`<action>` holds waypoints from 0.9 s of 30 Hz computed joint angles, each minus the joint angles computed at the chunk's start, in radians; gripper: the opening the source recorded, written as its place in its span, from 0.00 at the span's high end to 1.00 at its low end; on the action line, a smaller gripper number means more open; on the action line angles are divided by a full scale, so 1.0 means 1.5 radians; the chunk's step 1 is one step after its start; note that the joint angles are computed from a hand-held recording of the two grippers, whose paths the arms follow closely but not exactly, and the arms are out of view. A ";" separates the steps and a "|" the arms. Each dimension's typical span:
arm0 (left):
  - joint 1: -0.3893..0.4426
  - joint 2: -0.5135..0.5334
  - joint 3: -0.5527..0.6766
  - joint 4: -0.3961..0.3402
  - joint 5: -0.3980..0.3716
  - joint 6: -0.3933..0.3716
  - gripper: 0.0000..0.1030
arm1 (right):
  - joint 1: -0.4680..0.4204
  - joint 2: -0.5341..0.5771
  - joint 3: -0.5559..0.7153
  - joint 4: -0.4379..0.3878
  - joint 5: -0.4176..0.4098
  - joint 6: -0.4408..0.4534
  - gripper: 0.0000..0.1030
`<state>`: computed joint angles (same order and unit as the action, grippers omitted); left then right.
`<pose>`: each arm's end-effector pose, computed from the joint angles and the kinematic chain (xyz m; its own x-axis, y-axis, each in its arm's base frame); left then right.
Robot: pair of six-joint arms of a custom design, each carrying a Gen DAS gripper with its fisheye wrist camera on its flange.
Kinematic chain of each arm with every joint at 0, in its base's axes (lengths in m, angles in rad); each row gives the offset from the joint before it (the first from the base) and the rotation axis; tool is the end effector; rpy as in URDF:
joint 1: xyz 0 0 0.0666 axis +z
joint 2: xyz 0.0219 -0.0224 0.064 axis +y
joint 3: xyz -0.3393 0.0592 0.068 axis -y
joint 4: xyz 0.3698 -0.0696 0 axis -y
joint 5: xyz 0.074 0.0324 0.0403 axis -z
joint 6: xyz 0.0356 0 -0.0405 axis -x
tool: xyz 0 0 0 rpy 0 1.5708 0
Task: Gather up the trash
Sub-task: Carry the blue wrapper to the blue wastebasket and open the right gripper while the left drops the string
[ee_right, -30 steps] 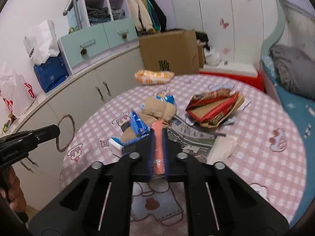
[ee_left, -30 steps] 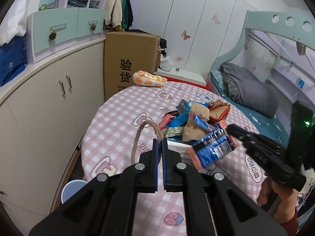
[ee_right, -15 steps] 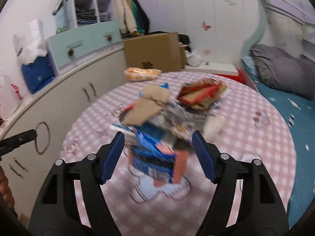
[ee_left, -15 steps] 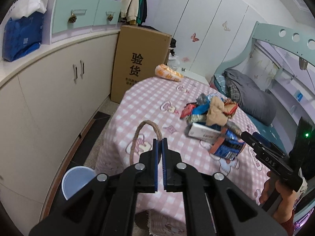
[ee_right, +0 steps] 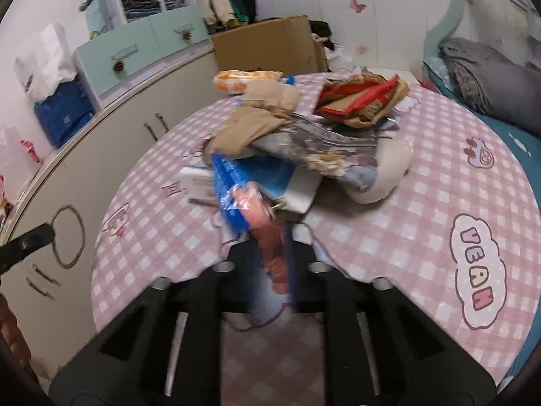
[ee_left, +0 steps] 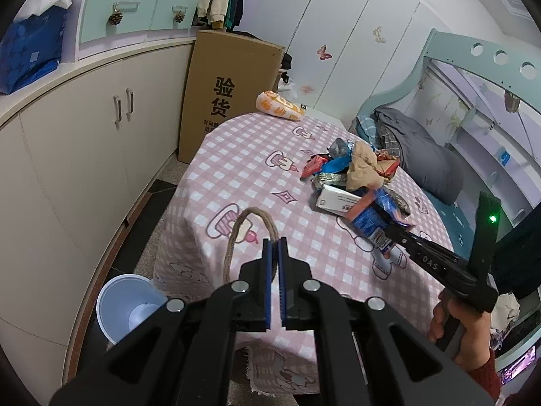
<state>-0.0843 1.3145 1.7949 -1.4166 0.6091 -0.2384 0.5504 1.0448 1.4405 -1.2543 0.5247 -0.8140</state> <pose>0.3875 -0.0536 0.5637 -0.6836 0.2521 -0.6849 0.5850 0.7504 -0.3077 0.2822 0.1518 0.5213 -0.5692 0.3890 -0.7244 0.3498 0.9119 0.2148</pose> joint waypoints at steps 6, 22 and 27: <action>0.037 0.009 0.002 -0.010 0.023 -0.008 0.97 | 0.102 0.024 0.050 0.001 0.066 0.003 0.95; 0.216 0.153 -0.029 0.001 -0.075 0.003 0.97 | 0.149 0.461 0.388 0.068 -0.161 0.171 0.95; 0.217 0.246 -0.016 -0.006 -0.123 0.013 0.97 | 0.141 0.599 0.469 0.020 -0.208 0.181 0.95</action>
